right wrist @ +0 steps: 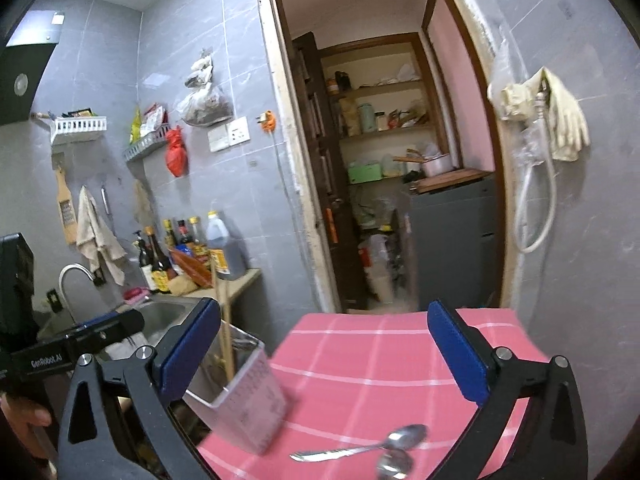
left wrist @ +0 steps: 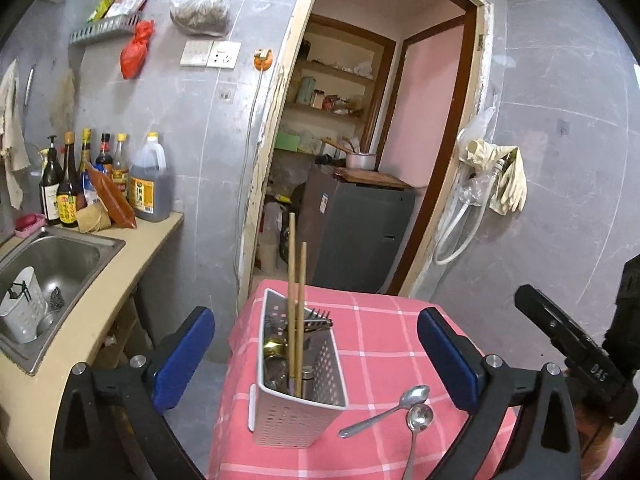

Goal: Organize utensils
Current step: 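Open both grippers and move them back over the two silver spoons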

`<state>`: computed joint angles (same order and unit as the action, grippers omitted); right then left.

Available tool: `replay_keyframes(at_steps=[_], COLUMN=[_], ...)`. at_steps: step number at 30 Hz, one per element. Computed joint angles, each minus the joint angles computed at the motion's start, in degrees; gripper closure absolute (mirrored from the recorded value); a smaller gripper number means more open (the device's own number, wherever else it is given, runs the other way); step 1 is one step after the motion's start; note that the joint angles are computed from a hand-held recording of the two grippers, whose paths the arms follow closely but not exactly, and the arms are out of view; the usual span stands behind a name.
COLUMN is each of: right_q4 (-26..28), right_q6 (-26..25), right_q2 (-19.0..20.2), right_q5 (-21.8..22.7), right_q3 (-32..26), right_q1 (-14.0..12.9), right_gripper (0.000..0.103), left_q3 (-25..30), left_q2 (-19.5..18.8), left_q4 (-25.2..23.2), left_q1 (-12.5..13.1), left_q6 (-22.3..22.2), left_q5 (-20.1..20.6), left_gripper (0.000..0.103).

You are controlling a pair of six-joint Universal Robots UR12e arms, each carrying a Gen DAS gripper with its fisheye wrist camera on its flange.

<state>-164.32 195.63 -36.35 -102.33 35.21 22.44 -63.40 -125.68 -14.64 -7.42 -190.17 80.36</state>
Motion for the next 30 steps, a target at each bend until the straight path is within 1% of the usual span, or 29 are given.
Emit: replay_keyframes(at_steps=[2, 8, 15, 20, 25, 28, 30], right_q4=[-0.70, -2.07, -1.70, -0.45, 1.24, 2.62, 3.55], right_q6=[-0.36, -0.83, 0.62, 2.05, 3.54, 4.20, 4.75], right_q2=[-1.61, -5.57, -9.57, -11.03, -11.83, -11.94, -11.92], right_q5=[-1.20, -4.00, -5.51, -6.28, -5.20, -3.85, -2.19], right_q3=[2.81, 9.97, 17.61, 20.52, 22.54, 23.40, 24.07], right_q1=[-0.09, -0.50, -1.28, -1.82, -2.64, -3.26, -3.80], right_gripper=[0.001, 0.001, 0.001, 0.001, 0.001, 0.001, 0.001], left_q3=[-0.83, -2.57, -2.84, -2.21, -0.81, 0.23, 0.97], left_q2=[0.11, 0.49, 0.00, -0.79, -2.00, -2.89, -3.59], left_q4=[1.83, 4.17, 4.45, 3.26, 1.19, -0.24, -1.11], left_q1=[-0.61, -2.08, -3.63, -4.46, -5.13, -5.45, -5.66], left_q6=[0.79, 3.11, 7.94, 10.14, 11.45, 12.38, 12.78], left_q5=[0.99, 1.59, 1.25, 1.25, 0.90, 0.40, -0.13], left_gripper=[0.001, 0.001, 0.001, 0.001, 0.001, 0.001, 0.001])
